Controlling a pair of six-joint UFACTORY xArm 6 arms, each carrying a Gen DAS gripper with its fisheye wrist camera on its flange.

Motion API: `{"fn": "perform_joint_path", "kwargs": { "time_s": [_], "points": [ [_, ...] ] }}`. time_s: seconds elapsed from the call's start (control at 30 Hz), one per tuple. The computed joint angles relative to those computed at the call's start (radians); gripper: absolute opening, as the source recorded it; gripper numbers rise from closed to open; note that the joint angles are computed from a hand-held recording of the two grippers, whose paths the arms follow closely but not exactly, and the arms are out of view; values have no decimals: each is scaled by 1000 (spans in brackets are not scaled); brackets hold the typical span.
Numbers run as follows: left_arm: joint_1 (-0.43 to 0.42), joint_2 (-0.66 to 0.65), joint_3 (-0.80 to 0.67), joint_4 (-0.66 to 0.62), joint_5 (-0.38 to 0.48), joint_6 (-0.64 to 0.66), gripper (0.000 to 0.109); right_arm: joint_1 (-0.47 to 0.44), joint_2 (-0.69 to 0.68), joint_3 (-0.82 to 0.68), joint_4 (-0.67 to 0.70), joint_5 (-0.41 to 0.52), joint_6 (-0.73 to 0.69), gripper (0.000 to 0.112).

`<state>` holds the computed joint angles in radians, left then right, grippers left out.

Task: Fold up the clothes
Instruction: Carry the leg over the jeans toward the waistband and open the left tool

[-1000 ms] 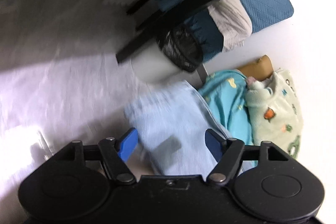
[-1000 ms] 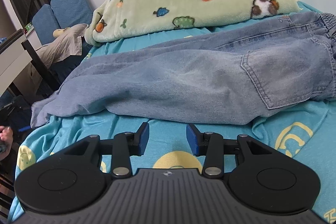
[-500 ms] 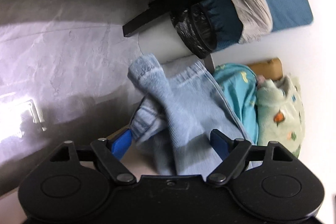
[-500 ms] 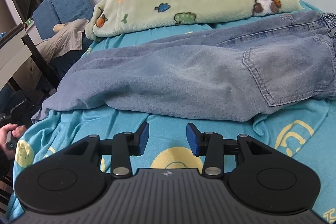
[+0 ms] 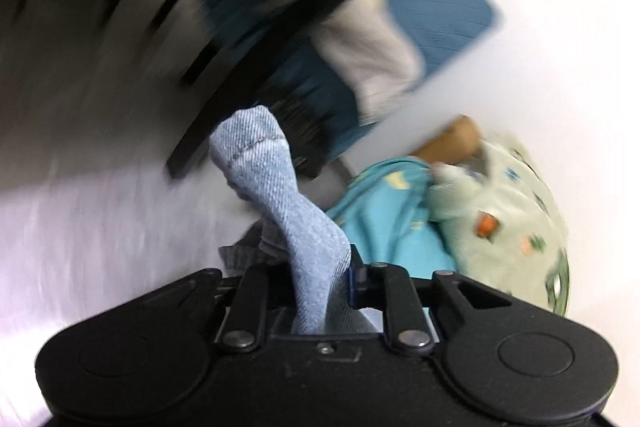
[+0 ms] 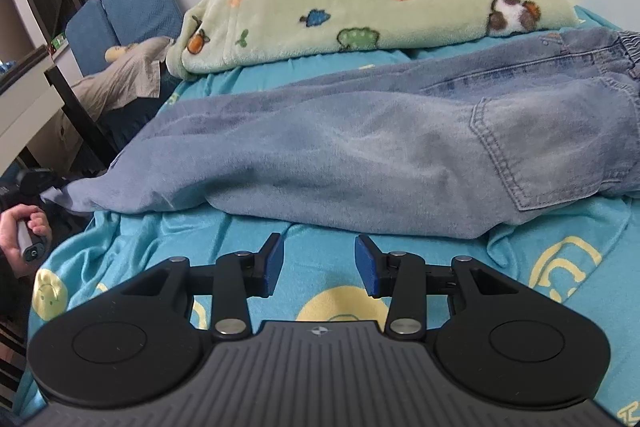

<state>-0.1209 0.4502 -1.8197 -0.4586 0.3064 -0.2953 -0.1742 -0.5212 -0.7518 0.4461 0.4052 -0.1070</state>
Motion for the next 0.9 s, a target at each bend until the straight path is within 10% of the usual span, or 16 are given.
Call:
{"fn": "perform_joint_path", "kwargs": {
  "time_s": [0.63,0.9],
  "points": [
    [-331,-2,-349,456,200,14,13,-120,-138,32,38,-26,95,42],
    [-473,24,-252,583,91,-80,12,-225,-169,33,46,33,186,43]
  ]
}}
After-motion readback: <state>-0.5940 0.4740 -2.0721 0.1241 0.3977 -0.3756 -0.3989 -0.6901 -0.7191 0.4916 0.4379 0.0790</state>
